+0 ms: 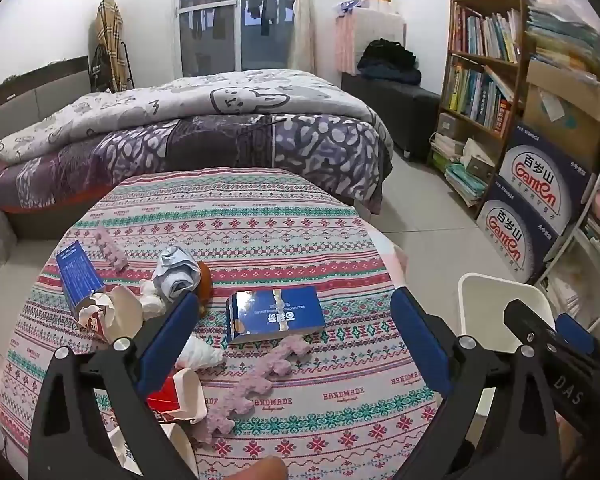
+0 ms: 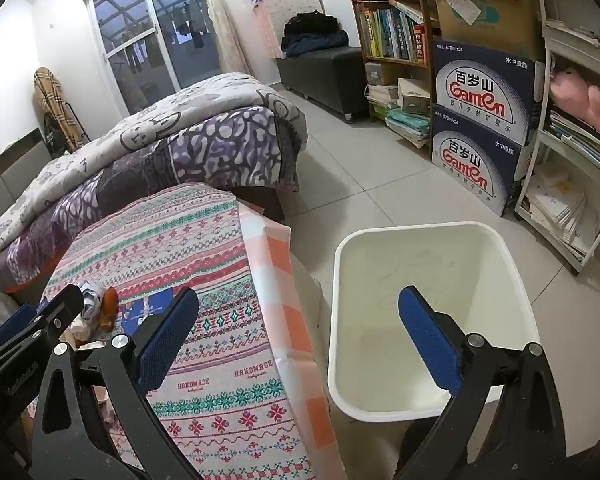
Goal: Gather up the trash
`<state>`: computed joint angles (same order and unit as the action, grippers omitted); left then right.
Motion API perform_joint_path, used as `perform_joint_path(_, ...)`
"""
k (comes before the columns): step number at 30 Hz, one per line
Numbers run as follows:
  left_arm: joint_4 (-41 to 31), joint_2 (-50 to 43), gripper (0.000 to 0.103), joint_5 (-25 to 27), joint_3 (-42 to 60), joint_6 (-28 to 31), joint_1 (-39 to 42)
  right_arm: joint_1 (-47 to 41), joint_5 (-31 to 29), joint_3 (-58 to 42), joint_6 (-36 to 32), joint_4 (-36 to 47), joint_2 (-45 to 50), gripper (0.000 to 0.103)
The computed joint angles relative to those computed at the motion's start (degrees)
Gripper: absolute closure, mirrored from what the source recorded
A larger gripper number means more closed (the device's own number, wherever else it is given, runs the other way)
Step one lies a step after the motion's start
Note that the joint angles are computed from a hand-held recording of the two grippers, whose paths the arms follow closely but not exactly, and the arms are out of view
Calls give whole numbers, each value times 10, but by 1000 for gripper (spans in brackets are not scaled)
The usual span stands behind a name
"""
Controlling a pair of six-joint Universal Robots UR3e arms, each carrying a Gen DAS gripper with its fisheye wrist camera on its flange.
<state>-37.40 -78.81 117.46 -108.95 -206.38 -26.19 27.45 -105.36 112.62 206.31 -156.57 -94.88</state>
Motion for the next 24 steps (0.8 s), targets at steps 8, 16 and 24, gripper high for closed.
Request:
perform_joint_path(8, -8, 5, 9, -4, -2, 3, 6, 1, -1, -1, 1, 0, 3, 7)
perform_joint_path(16, -5, 7, 9, -5, -6, 4, 8, 2, -1, 1, 2, -3, 4, 7)
perform_joint_path(24, -6, 7, 9, -5, -5, 4, 8, 3, -1, 3, 3, -8, 7, 7)
